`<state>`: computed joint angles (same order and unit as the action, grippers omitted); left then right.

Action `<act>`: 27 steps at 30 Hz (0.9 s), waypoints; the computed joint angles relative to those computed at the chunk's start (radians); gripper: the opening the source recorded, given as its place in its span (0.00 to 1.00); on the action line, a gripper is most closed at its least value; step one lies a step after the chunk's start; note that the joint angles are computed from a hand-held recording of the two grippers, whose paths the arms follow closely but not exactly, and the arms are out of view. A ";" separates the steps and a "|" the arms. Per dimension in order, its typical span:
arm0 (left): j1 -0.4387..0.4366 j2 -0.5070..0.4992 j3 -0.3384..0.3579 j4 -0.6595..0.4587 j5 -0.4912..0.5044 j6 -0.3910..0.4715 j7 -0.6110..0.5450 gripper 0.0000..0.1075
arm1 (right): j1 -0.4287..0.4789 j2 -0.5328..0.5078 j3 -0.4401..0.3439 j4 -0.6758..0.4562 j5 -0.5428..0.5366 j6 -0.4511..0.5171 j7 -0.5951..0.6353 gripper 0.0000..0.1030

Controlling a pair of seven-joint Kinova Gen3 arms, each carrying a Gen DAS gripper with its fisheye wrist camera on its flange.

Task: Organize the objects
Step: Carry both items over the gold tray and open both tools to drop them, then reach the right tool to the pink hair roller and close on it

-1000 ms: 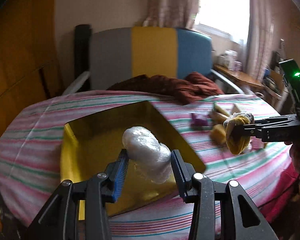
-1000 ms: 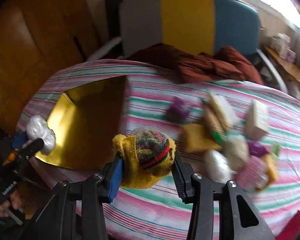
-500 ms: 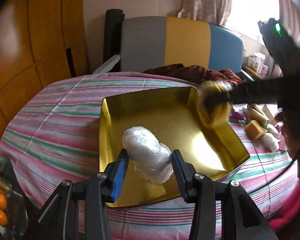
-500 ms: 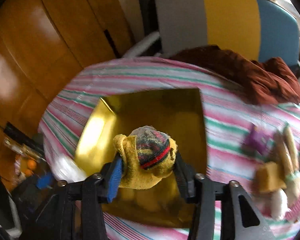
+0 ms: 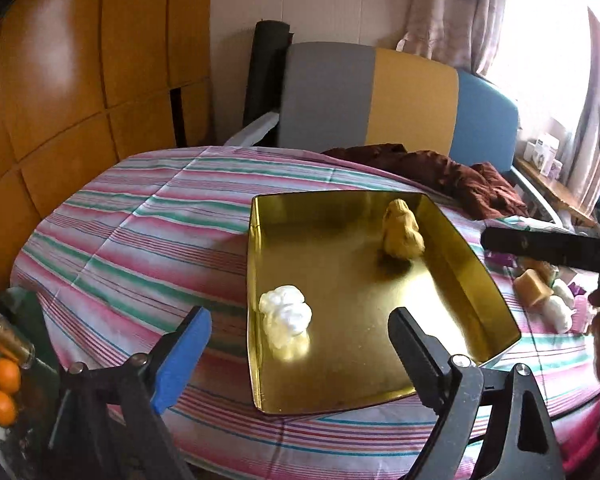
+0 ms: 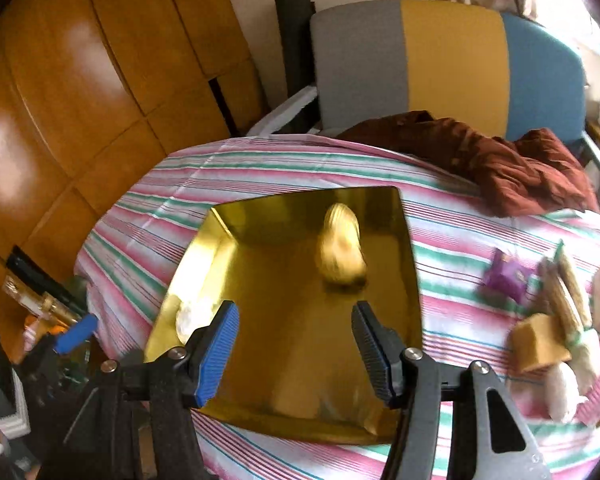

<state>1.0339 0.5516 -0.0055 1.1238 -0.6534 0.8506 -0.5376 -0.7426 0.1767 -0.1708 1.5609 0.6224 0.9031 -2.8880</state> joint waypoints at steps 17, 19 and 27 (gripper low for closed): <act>0.021 0.011 0.004 -0.035 0.029 0.007 -0.027 0.91 | -0.013 -0.090 -0.061 0.186 0.111 0.044 -0.259 0.61; 0.031 0.014 0.003 -0.045 0.014 0.003 -0.039 0.94 | -0.004 -0.103 -0.070 0.205 0.114 0.045 -0.280 0.65; 0.065 0.053 0.011 -0.128 -0.009 0.006 -0.154 0.94 | 0.045 -0.181 -0.109 0.305 0.098 0.067 -0.378 0.65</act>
